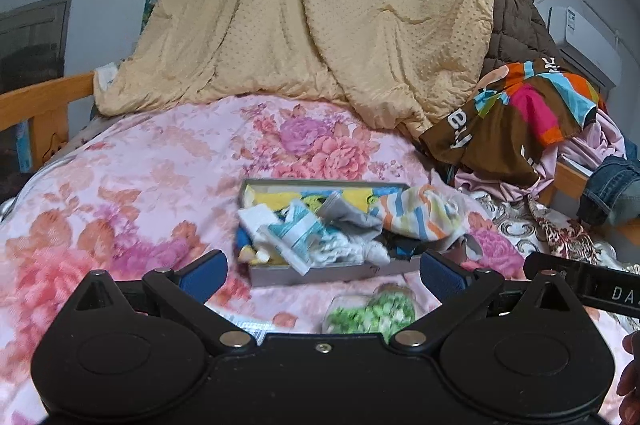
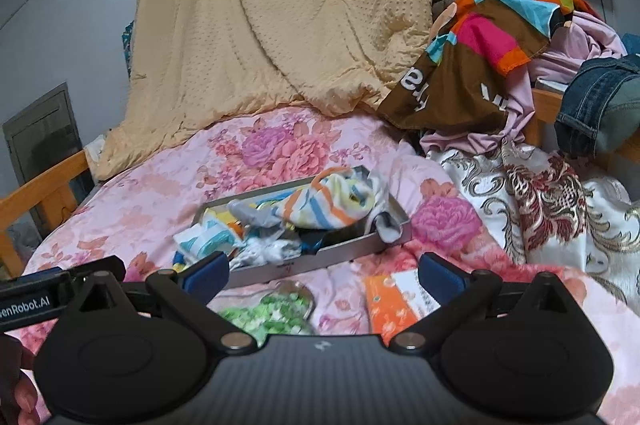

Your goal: Organize soft objects

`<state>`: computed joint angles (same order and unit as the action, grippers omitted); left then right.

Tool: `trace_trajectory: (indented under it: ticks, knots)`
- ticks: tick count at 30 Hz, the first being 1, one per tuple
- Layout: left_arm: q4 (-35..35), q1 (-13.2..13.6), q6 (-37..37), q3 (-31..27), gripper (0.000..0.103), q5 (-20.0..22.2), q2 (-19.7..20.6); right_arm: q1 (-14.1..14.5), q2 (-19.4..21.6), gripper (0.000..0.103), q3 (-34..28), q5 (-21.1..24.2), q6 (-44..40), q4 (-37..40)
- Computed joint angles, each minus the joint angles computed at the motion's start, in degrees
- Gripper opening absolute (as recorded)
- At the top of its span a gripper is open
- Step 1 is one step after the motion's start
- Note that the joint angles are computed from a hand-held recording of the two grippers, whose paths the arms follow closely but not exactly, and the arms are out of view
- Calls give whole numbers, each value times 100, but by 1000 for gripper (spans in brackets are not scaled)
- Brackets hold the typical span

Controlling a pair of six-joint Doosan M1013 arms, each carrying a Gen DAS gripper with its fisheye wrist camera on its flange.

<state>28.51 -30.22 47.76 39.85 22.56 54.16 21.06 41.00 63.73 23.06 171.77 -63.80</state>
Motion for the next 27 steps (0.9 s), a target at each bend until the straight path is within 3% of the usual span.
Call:
trace_trajectory:
  ticks: [8,13,23,25,27]
  knots:
    - [506,8,-493,781,102,36,-400,148,-104,103,179,-54,-477,289]
    - [1061,5,-1072,1108,102,72,-559,268,-80,103,129,366,-720,328]
    - [1411,9,-1490,1442,102,402,-709,328,-112,103,182,540,-974,943]
    - [1434,1,-1502,1463,102,431,-720,359,-86,103,147,613,-1336,1190]
    - [1485,-1,-1551,1518,102,422,-744,424,-69,103,145,721,-1267,848]
